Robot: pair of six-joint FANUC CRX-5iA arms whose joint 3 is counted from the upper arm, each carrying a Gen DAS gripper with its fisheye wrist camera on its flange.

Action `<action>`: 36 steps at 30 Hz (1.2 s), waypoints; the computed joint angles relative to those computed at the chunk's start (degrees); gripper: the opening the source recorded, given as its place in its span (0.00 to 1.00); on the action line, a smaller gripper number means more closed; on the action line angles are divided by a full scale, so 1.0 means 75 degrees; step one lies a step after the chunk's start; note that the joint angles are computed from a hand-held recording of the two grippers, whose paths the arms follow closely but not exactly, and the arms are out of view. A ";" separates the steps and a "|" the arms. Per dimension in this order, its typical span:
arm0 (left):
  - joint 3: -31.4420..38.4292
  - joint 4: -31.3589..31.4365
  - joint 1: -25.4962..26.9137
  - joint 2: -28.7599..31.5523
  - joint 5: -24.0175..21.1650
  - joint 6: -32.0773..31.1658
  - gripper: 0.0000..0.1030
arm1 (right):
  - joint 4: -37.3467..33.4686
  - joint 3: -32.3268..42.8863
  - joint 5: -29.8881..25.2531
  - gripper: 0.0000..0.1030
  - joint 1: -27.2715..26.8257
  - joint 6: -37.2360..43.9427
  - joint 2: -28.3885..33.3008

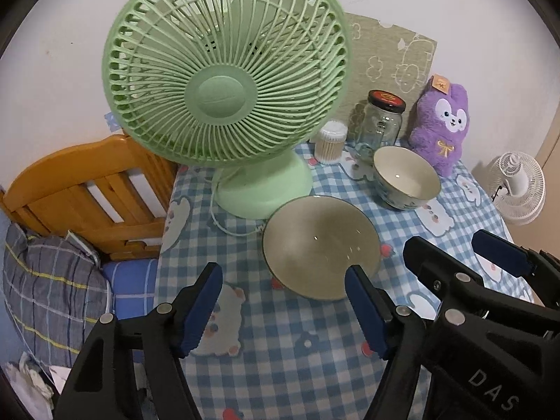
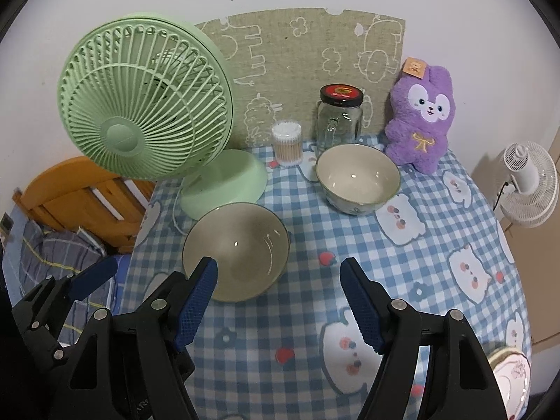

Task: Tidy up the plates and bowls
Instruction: 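Move both grippers to the cream bowl beside the green fan, then grasp the rim of the cream bowl with both grippers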

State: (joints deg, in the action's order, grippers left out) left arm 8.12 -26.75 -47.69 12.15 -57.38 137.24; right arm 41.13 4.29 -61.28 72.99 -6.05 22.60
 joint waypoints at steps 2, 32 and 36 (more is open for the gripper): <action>-0.0023 0.0107 0.0160 0.0045 0.0134 -0.0114 0.72 | -0.0021 0.0084 0.0069 0.69 -0.0098 0.0078 0.0091; 0.0046 0.1508 0.1180 0.1172 0.0923 -0.1292 0.43 | -0.1461 0.1249 0.0578 0.34 -0.1042 0.1461 0.1318; 0.0055 0.1707 0.1242 0.1277 0.0951 -0.1450 0.35 | -0.1596 0.1314 0.0642 0.29 -0.1086 0.1593 0.1401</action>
